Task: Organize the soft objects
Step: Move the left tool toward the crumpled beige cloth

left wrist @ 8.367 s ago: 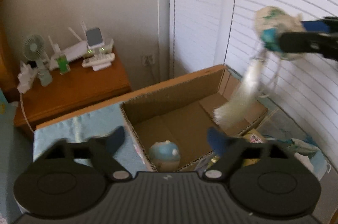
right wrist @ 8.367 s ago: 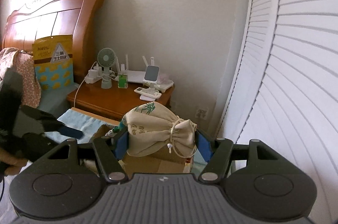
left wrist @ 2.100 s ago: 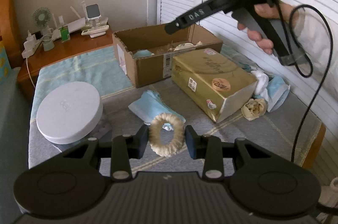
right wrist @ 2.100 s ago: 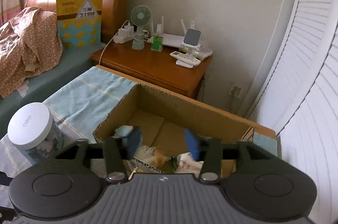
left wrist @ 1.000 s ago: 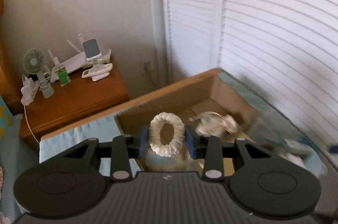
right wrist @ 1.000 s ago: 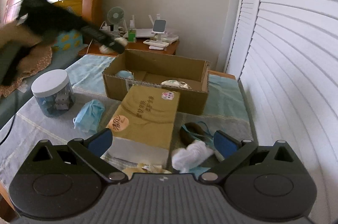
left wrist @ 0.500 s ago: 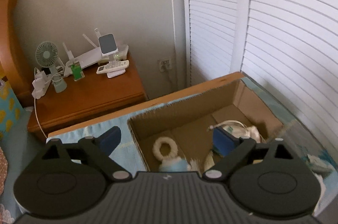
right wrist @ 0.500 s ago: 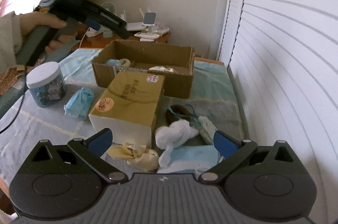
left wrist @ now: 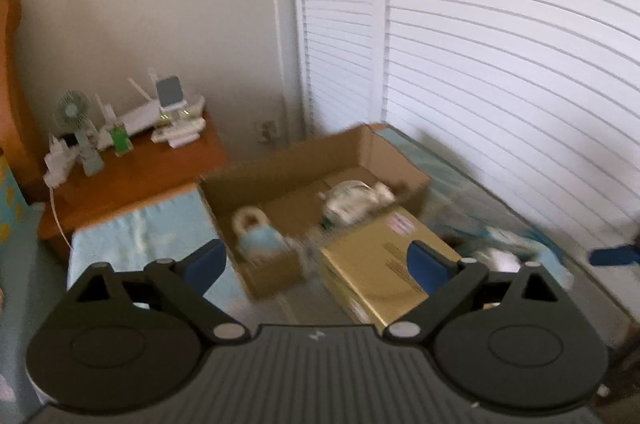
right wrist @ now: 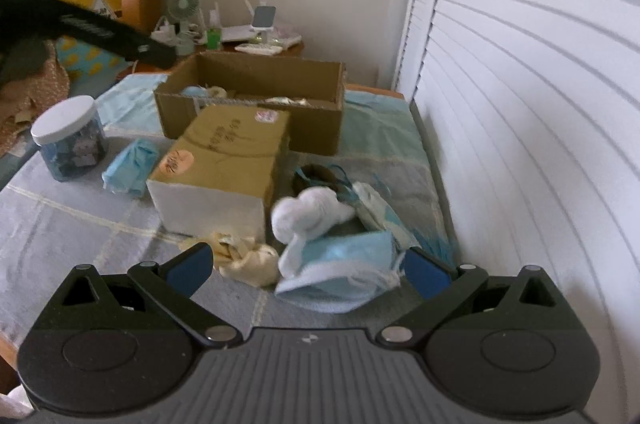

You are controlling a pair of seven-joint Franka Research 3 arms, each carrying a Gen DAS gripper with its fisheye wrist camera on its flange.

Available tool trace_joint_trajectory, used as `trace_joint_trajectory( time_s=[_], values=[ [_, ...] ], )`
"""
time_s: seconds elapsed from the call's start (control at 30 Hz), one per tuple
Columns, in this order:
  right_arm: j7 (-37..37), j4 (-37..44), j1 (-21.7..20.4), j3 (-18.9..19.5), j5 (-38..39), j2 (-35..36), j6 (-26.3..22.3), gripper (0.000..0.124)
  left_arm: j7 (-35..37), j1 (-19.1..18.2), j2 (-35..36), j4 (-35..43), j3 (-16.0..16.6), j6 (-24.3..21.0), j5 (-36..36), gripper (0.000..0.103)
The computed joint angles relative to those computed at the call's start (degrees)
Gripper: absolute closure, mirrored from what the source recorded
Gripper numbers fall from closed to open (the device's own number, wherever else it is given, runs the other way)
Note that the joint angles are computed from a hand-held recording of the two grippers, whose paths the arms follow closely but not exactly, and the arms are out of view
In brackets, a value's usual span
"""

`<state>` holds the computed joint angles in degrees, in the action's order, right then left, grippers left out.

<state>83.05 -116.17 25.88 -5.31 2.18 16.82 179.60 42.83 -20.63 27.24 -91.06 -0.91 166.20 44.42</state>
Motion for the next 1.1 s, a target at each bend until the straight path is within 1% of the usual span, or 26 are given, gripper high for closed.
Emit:
trace_joint_trajectory(
  time_s=[0.13,0.17,0.2,0.27,0.33,0.37,0.43,0.47,0.57,0.7,0.77,0.8,0.87,0.93,0.97,1.03,1.07,1.1],
  values=[
    [4.0,-1.3,5.4,-6.2,-4.1,-0.1,-0.4,0.021,-3.4,-1.9,-2.4,-4.6,0.3,0.7,2.0,0.006],
    [4.9,-1.7,6.3,-7.3,-5.1,-0.1,-0.5,0.021,-4.0,-2.1,-2.8,-5.5,0.0,1.1,2.3,0.006],
    [5.4,-1.8,6.3,-7.3,-5.6,0.0,-0.6,0.021,-4.4,-1.9,-3.1,-6.5,-0.5,1.8,2.1,0.006],
    [5.5,-2.4,5.1,-6.2,-5.6,-0.1,-0.6,0.021,-3.7,-1.3,-3.5,-8.0,-2.1,2.8,0.7,0.006],
    [5.7,-2.8,4.2,-5.4,-5.5,0.0,-0.8,0.021,-4.6,-2.3,-3.4,-8.6,-1.9,2.6,0.8,0.006],
    [6.2,-3.0,4.5,-6.0,-6.0,0.1,-0.7,0.021,-4.7,-2.4,-3.3,-8.8,-2.2,2.9,0.6,0.006],
    [8.2,-3.3,6.6,-8.5,-7.6,0.3,-0.9,0.021,-2.6,-1.2,-2.7,-9.1,-4.2,3.4,-2.2,0.006],
    [8.8,-3.7,7.1,-9.0,-8.3,0.3,-0.7,0.021,-2.3,-1.4,-2.4,-8.9,-4.3,3.1,-2.9,0.006],
    [7.9,-5.0,5.3,-7.1,-8.0,0.0,0.6,0.021,-2.8,-3.2,-1.4,-8.0,-3.2,1.8,-2.8,0.006],
    [5.4,-6.1,2.1,-3.6,-5.3,-0.2,1.3,0.021,-1.9,-3.0,0.2,-7.1,-4.0,2.8,-4.9,0.007],
    [3.8,-6.5,0.5,-1.9,-3.7,-0.4,1.6,0.021,-1.6,-4.1,1.0,-6.3,-3.1,3.0,-4.5,0.008],
    [3.5,-6.6,0.7,-2.1,-3.2,-0.3,1.7,0.021,-1.0,-4.3,1.3,-6.0,-3.1,3.0,-4.4,0.008],
    [3.5,-6.6,2.3,-3.8,-3.0,-0.1,1.5,0.021,0.1,-4.6,2.2,-5.1,-3.1,3.0,-4.6,0.009],
    [2.0,-6.9,0.1,-1.4,-1.2,-0.2,1.9,0.021,1.9,-4.2,3.1,-4.4,-4.0,3.3,-5.7,0.010],
    [1.1,-6.8,-1.3,0.2,-0.2,-0.2,1.9,0.021,3.1,-3.9,3.6,-3.9,-4.6,3.1,-6.4,0.012],
    [-0.6,-6.8,-3.5,2.5,1.8,-0.1,2.0,0.021,5.7,-3.4,4.6,-2.8,-5.7,2.6,-8.2,0.019],
    [-1.3,-6.9,-4.1,3.2,2.6,-0.1,2.1,0.021,6.7,-3.3,5.1,-2.4,-6.0,2.6,-9.0,0.025],
    [-2.0,-6.9,-4.5,3.7,3.2,-0.1,2.2,0.021,7.5,-3.3,5.5,-1.9,-6.1,2.4,-9.8,0.029]
  ],
)
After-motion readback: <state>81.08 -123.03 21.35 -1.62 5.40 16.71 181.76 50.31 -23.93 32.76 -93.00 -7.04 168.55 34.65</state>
